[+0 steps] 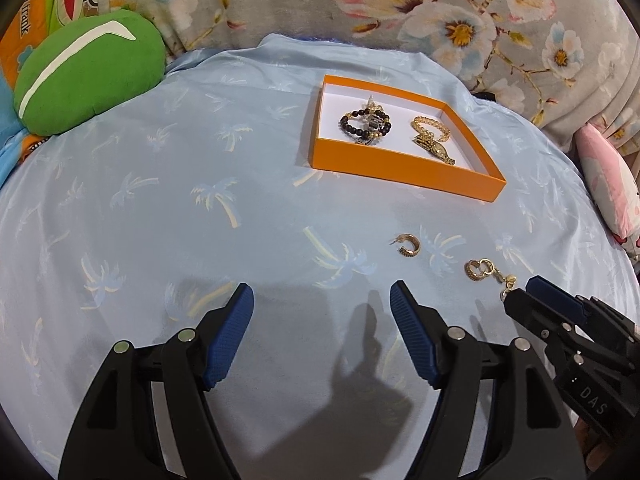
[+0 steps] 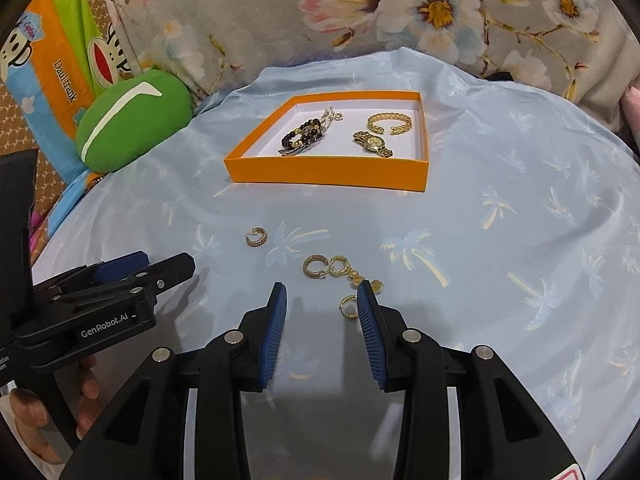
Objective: Organize jewelry
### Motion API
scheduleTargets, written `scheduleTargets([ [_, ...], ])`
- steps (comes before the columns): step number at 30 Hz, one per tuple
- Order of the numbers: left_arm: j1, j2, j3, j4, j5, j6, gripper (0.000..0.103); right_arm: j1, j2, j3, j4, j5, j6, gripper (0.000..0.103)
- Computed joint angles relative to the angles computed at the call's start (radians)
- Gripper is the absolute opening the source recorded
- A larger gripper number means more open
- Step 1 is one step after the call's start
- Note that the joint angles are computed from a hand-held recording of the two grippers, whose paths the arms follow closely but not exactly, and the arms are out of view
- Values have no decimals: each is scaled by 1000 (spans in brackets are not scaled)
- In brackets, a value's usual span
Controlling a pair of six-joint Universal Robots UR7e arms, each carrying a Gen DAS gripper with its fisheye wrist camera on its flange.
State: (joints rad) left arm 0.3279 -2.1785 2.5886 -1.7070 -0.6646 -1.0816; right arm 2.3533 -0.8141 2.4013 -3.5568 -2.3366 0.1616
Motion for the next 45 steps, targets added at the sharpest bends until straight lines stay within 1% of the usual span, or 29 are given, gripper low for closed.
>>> scheduleTargets([
  [3,5,3,0,-6,-2,4,68,-18,-4,-3,4,44,4,35],
  [6,6,3,0,-9,-1,5,68,-27,7,-31,45,55,5,32],
  [7,8,4,0,-10,-1,5,68,-32,10,-45,71,56,12,30],
  [8,8,4,-1,-10,-1,5,68,-38,11,-55,97,57,22,25],
  [10,10,3,-1,-11,-2,3,68,-50,10,-64,138,66,50,22],
  [16,14,-2,1,-20,-4,10,68,-61,21,-81,131,56,58,19],
  [19,13,-3,1,-19,-5,8,68,-69,28,-97,133,54,53,19],
  [29,10,-1,3,-21,-7,5,68,-73,42,-135,166,35,40,16],
  [33,7,0,3,-21,-9,2,68,-79,38,-125,140,49,41,15],
  [35,4,1,6,-29,-12,5,68,-72,35,-113,109,40,33,15],
  [37,-6,1,13,-50,-15,17,68,-58,23,-94,96,33,29,15],
  [39,-11,21,17,-86,-13,49,68,-47,3,-63,78,47,40,15],
  [41,2,76,19,-165,-18,98,68,-28,-11,-30,63,43,50,15],
  [43,23,137,19,-259,-23,156,67,-8,-23,-1,69,19,68,16],
  [45,47,205,15,-346,-32,213,63,1,-41,32,77,8,94,16],
])
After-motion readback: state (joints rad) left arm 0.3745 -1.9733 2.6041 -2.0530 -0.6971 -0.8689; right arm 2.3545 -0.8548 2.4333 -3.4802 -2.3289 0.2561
